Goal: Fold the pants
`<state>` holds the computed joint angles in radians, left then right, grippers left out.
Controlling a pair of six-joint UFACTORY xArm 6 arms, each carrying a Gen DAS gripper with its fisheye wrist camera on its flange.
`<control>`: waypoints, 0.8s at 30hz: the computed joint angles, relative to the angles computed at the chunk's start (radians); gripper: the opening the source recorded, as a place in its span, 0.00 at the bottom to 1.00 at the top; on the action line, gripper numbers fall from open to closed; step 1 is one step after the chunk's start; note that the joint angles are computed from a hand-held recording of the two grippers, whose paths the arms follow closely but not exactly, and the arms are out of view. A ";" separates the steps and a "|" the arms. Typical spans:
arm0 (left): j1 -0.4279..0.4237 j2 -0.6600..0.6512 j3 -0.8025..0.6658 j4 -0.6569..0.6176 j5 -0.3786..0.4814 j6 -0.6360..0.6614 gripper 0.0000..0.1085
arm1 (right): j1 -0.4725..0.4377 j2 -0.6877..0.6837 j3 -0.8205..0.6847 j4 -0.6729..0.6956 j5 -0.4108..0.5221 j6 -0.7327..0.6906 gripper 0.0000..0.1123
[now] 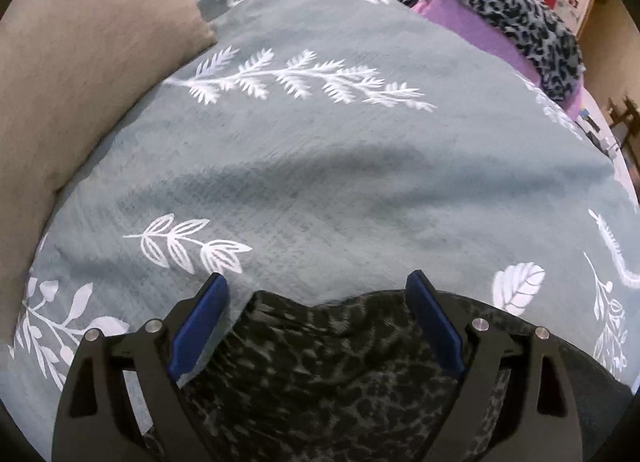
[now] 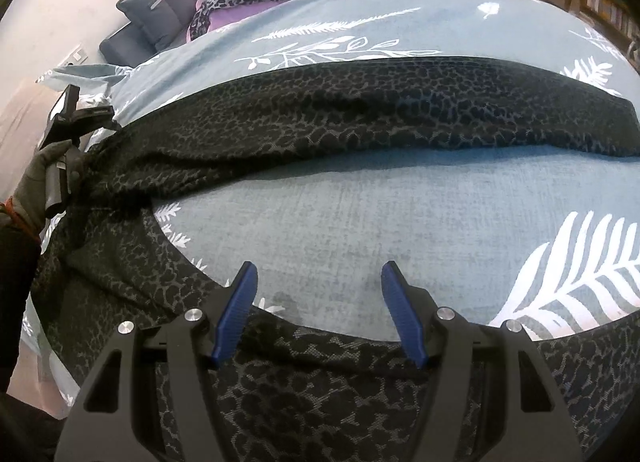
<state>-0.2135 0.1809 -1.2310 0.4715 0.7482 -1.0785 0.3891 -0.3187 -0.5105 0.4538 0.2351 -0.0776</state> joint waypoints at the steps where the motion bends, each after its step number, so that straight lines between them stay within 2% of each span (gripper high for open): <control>1: 0.006 -0.007 0.010 -0.009 -0.012 0.002 0.83 | -0.001 0.000 0.000 0.003 0.000 -0.002 0.59; 3: 0.019 -0.021 0.033 -0.059 -0.050 0.032 0.83 | -0.002 -0.001 0.001 0.010 -0.001 -0.008 0.59; 6: 0.037 -0.046 0.073 -0.213 -0.107 0.141 0.83 | -0.001 0.000 0.003 0.015 -0.006 -0.010 0.59; 13: 0.058 -0.114 0.137 -0.394 -0.184 0.262 0.83 | 0.007 -0.003 0.018 -0.038 -0.025 0.024 0.59; 17: 0.061 -0.128 0.146 -0.483 -0.201 0.323 0.83 | 0.009 -0.002 0.018 -0.015 -0.029 0.006 0.60; 19: 0.057 -0.127 0.138 -0.442 -0.197 0.308 0.83 | 0.010 -0.001 0.018 -0.012 -0.031 0.004 0.60; 21: 0.049 -0.113 0.116 -0.348 -0.183 0.273 0.83 | 0.009 -0.001 0.018 -0.012 -0.031 0.003 0.60; 24: 0.037 -0.050 0.034 -0.241 -0.077 0.251 0.83 | 0.010 -0.002 0.019 0.002 -0.031 -0.008 0.60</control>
